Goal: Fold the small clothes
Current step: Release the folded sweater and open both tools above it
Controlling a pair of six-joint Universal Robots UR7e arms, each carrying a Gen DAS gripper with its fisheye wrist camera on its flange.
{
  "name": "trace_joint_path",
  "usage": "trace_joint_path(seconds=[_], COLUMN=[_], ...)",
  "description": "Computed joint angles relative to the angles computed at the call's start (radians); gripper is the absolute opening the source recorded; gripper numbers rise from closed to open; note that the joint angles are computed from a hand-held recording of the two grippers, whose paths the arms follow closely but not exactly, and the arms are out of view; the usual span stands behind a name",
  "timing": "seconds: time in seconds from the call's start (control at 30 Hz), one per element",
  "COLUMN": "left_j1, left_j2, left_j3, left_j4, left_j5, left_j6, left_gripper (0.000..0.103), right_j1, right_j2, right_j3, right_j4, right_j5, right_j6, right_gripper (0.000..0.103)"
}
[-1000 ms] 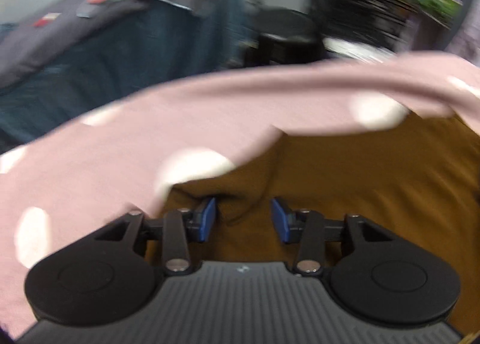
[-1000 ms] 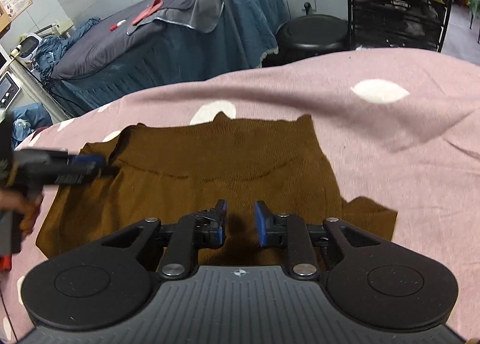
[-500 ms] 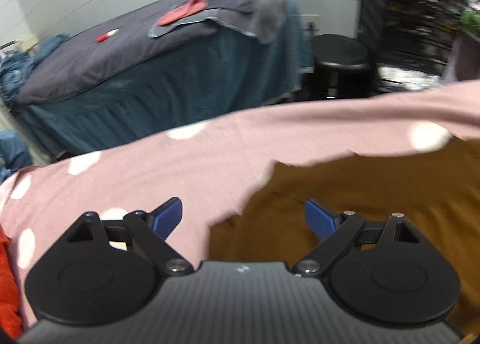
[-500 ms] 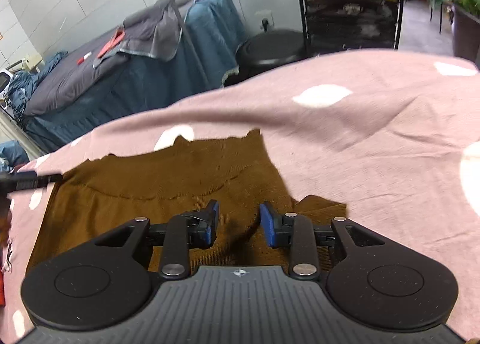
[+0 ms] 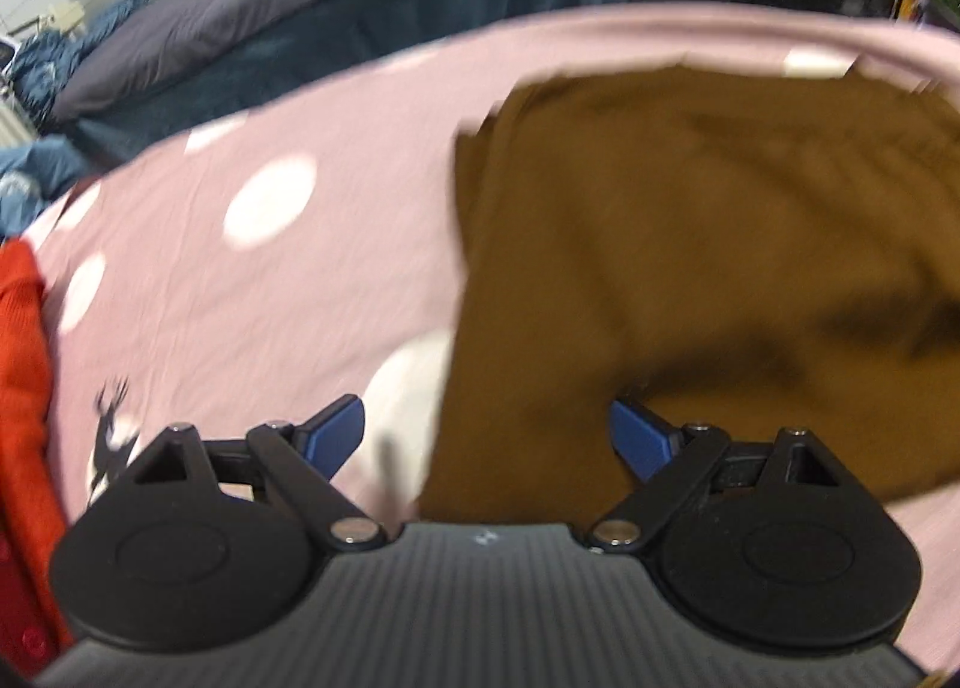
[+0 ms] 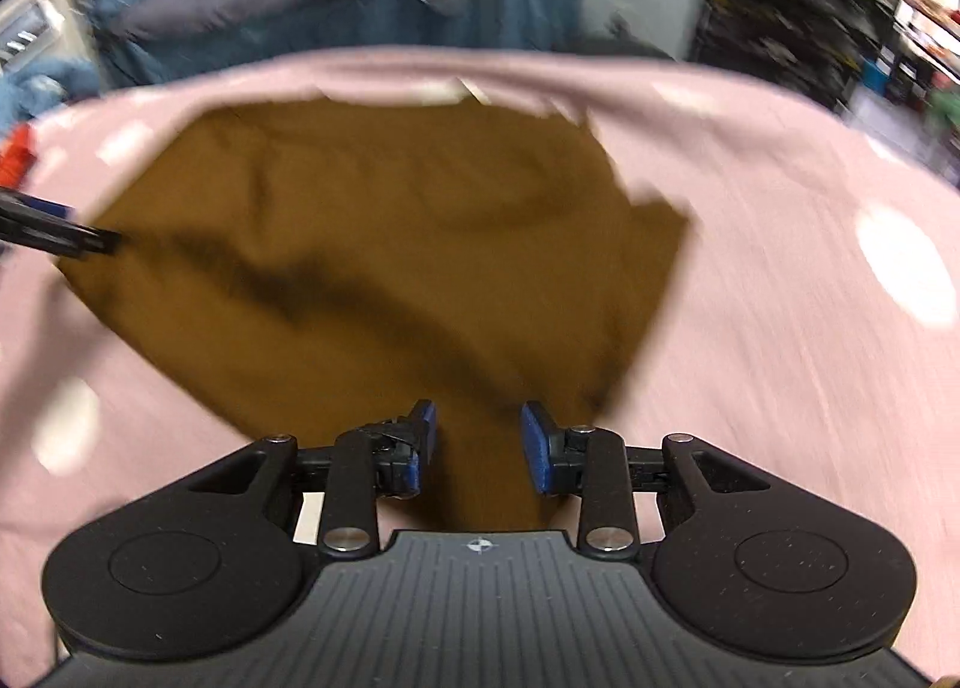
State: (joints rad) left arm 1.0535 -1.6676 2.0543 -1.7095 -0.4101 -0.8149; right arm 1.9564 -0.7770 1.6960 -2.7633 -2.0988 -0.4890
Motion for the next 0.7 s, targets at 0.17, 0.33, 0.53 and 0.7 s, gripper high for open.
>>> trace_joint_path(seconds=[0.17,0.33,0.53,0.7], left_j1=[-0.023,-0.153,-0.273,-0.306], left_j2=[-0.018,-0.046,0.059,0.224], left_j3=[-0.022,0.075,0.165,0.151], left_j4=[0.149,-0.087,-0.444,-0.598], left_j5=[0.018,0.032,-0.136,-0.187], left_j6=[-0.098,0.168,0.484,0.652], left_gripper=[0.093,0.093,0.093,0.092], right_j1=[-0.003,-0.014,-0.047,-0.054], right_j2=[-0.023,-0.057,-0.107,-0.172], right_j3=[0.008,0.0,0.006,0.074], right_j4=[0.032,0.041,0.093,0.025], right_j5=[-0.042,0.025,0.104,0.15], right_j6=[0.093,0.253,0.548,0.541], right_gripper=[0.082,0.085,0.103,0.102])
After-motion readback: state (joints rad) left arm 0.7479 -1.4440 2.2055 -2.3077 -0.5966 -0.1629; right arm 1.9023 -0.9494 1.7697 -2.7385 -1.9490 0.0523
